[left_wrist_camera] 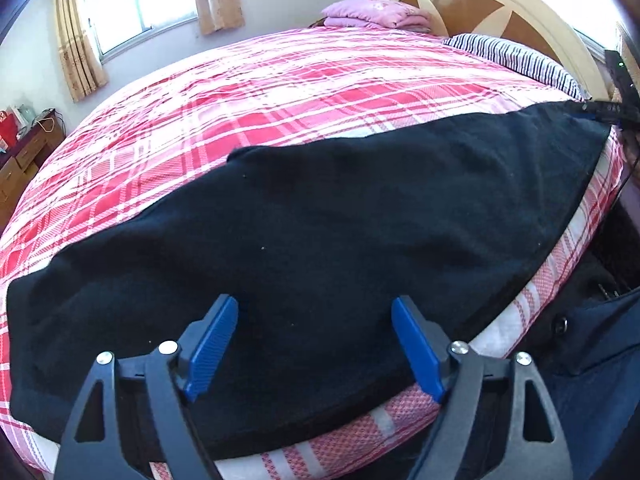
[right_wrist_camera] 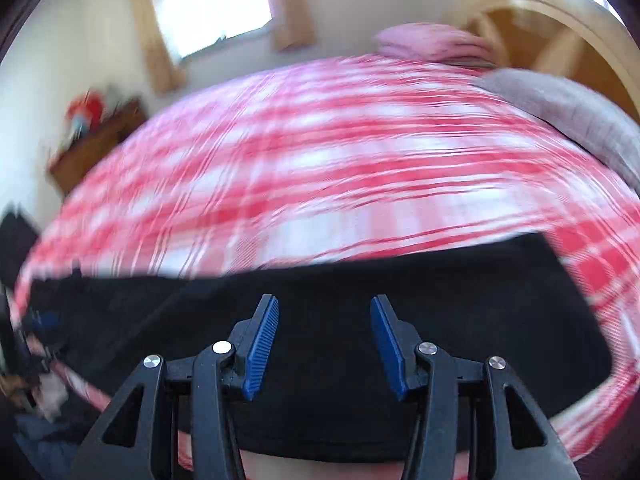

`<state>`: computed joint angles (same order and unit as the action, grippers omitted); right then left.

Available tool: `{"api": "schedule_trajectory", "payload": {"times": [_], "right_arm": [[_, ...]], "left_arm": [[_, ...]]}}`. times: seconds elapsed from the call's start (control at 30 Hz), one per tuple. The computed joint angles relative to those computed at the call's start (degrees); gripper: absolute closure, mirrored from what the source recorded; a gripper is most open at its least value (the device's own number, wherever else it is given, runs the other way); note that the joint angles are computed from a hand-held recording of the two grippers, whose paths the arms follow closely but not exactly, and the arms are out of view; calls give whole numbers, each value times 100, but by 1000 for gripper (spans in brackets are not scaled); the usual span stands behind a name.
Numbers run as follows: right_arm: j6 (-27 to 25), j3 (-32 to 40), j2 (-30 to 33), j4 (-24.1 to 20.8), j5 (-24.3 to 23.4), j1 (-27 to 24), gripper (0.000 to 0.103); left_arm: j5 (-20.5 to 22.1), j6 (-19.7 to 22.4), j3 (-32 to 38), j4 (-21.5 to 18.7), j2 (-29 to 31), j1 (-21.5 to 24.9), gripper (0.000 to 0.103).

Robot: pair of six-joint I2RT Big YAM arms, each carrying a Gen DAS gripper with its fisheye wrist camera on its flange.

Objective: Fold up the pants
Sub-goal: 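Grasp the edge of the folded black pants with the right gripper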

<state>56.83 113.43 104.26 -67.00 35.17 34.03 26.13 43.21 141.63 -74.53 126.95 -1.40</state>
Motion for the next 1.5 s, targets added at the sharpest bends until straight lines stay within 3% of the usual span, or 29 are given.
{"api": "schedule_trajectory", "payload": {"times": [0.07, 0.17, 0.23, 0.33, 0.4, 0.47, 0.57, 0.63, 0.7, 0.73, 0.8, 0.9, 0.97, 1.03, 1.1, 1.23, 1.43, 1.5], "right_arm": [[452, -793, -636, 378, 347, -84, 53], [1126, -1379, -1170, 241, 817, -201, 53], [1174, -1621, -1347, 280, 788, -270, 53], [1510, -1515, -1229, -299, 855, -337, 53], [1491, -1835, -1395, 100, 606, -428, 54], [1264, -2057, -1495, 437, 450, -503, 81], [1144, -2040, -1487, 427, 613, -419, 94], [1277, -1939, -1449, 192, 836, -393, 95], [1596, -1776, -1302, -372, 964, -450, 95], [1684, -1888, -1319, -419, 882, -515, 95], [1607, -2187, -1520, -34, 859, -505, 95], [1660, -2354, -1778, 207, 752, -454, 95], [1729, -2382, -1910, 338, 790, -383, 92], [1688, -2410, -2020, 555, 722, -250, 62], [1713, -2428, -2046, 663, 742, -118, 50], [2217, -2469, -2041, 357, 672, 117, 50], [2466, -2902, -2231, 829, 422, 91, 50], [2468, -2895, -2215, 819, 384, 84, 50]], "left_arm": [[-36, -19, -306, 144, -172, 6, 20], [-50, -152, -321, 191, -167, -12, 18], [-77, -193, -351, 226, -187, -13, 17], [-101, -230, -347, 229, -190, -17, 16], [-92, -233, -345, 237, -184, -15, 16], [-78, -250, -322, 238, -164, -10, 16], [-77, -292, -411, 345, -203, -4, 13], [-61, -318, -458, 406, -220, 5, 12], [-49, -337, -520, 474, -242, 9, 11], [-47, -337, -547, 500, -255, 10, 11], [-40, -341, -545, 491, -258, 16, 11], [-51, -342, -518, 479, -250, 20, 11], [-138, -350, -671, 707, -347, 24, 11], [-234, -362, -846, 1005, -461, 34, 11], [-258, -447, -811, 1158, -475, 74, 11], [-269, -740, -262, 1020, -214, 176, 11], [-754, -1200, 1159, 576, 595, 326, 11], [-880, -1301, 1303, 601, 692, 389, 11]]}}
